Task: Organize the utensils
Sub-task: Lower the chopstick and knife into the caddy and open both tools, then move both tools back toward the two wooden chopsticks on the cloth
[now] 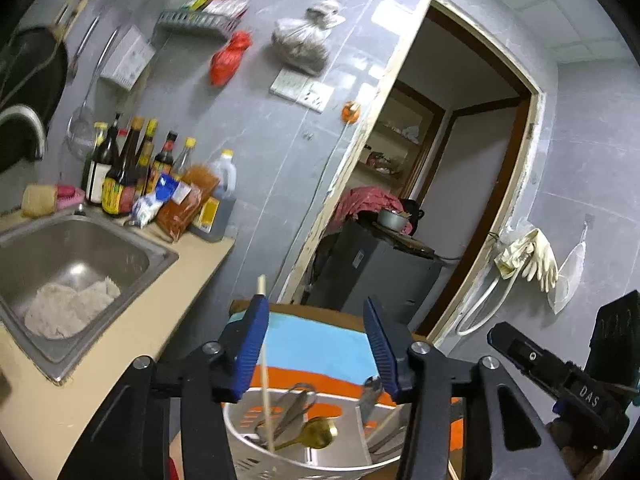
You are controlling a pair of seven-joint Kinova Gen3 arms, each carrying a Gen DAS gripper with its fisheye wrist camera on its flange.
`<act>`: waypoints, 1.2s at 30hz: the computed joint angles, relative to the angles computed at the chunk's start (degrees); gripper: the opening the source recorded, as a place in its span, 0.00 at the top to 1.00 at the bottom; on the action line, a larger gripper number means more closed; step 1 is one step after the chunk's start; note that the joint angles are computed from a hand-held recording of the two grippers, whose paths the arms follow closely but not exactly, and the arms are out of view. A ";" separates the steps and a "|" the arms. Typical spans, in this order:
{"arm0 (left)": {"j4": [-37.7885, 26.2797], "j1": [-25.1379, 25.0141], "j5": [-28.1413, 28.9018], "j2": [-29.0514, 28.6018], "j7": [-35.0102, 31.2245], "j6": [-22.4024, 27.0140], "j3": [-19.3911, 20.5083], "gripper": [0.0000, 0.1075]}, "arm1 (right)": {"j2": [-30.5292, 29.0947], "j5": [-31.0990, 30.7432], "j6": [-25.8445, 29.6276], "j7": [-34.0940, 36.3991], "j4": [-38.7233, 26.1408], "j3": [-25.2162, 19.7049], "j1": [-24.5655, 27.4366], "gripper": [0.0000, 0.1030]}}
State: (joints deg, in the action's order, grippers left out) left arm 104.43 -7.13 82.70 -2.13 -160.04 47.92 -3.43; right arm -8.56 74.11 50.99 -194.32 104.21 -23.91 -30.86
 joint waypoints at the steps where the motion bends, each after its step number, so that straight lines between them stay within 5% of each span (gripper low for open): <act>1: 0.07 0.23 -0.27 -0.83 0.17 -0.51 0.24 0.46 | -0.60 -0.50 0.64 0.60 -0.13 -0.04 -0.03 0.62; 4: 0.98 1.55 0.36 -3.22 -0.34 -2.69 0.79 0.28 | -2.69 -1.14 3.16 1.76 -0.08 -1.12 0.65 0.45; 11: 3.83 6.82 0.29 -8.00 -0.70 -10.14 2.32 0.05 | -8.44 -4.64 8.33 5.98 0.67 -4.52 4.79 0.19; 17: 6.39 11.88 0.58 -11.10 -0.97 -16.89 4.45 0.05 | -13.96 -8.14 10.30 9.37 2.27 -6.68 8.83 0.08; 26: 8.96 19.30 -2.01 -13.00 2.51 -23.80 6.95 0.05 | -21.61 -16.15 9.90 14.92 5.69 -5.57 13.36 0.07; 36: 9.50 25.84 -12.95 -11.69 12.73 -27.60 9.03 0.05 | -28.13 -27.28 7.69 21.58 11.31 -0.86 16.22 0.07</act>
